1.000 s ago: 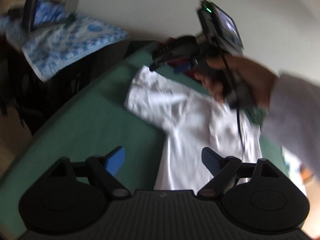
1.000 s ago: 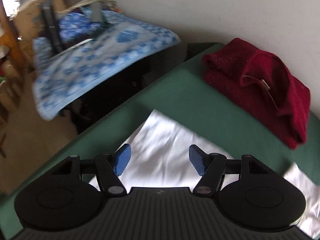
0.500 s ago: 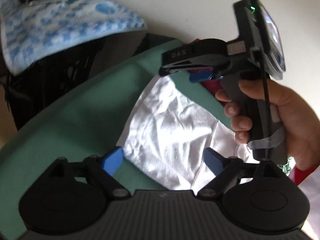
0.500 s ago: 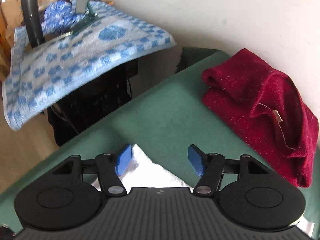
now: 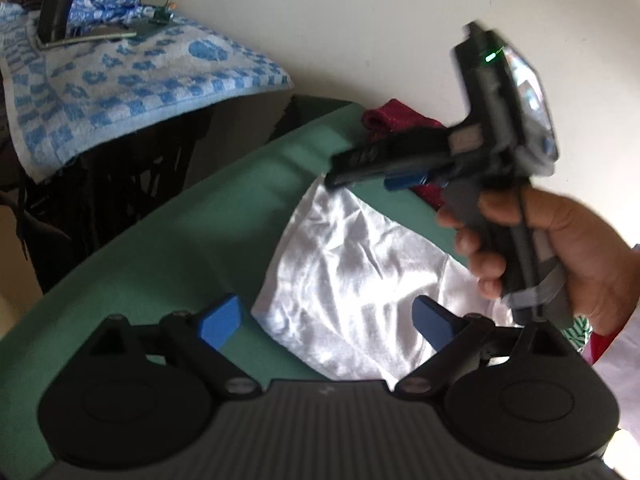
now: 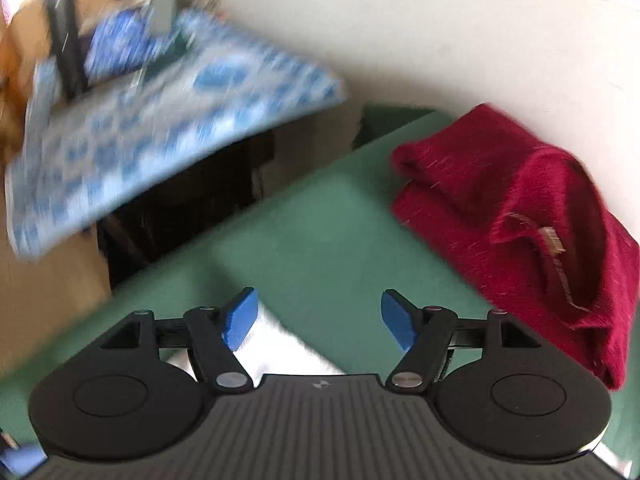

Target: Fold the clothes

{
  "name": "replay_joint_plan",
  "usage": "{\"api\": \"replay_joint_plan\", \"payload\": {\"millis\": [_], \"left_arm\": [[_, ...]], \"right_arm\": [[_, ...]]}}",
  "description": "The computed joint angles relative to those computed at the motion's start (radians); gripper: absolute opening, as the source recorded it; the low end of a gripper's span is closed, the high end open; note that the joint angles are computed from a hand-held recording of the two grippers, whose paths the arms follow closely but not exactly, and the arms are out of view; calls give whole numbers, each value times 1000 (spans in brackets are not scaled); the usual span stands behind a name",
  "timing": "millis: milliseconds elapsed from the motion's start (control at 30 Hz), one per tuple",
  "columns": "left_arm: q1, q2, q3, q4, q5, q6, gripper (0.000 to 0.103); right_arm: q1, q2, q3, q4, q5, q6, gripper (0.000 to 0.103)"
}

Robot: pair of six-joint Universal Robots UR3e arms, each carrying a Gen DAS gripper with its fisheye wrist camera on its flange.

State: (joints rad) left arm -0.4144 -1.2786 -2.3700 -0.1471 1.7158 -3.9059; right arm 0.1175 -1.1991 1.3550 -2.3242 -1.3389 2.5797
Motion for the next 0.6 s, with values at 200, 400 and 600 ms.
{"api": "replay_joint_plan", "payload": {"millis": [200,400,600], "left_arm": [[-116,-115,108,-55,156,39,49],[-60,-75,75,-59,66,31,1],[-176,-155,198,-133,208,37,1]], "right_arm": [[-42,1,45,-35,109,36,0],[-118,-20,28,35,231,71,0],[-120,-19,54,11,249,54,66]]}}
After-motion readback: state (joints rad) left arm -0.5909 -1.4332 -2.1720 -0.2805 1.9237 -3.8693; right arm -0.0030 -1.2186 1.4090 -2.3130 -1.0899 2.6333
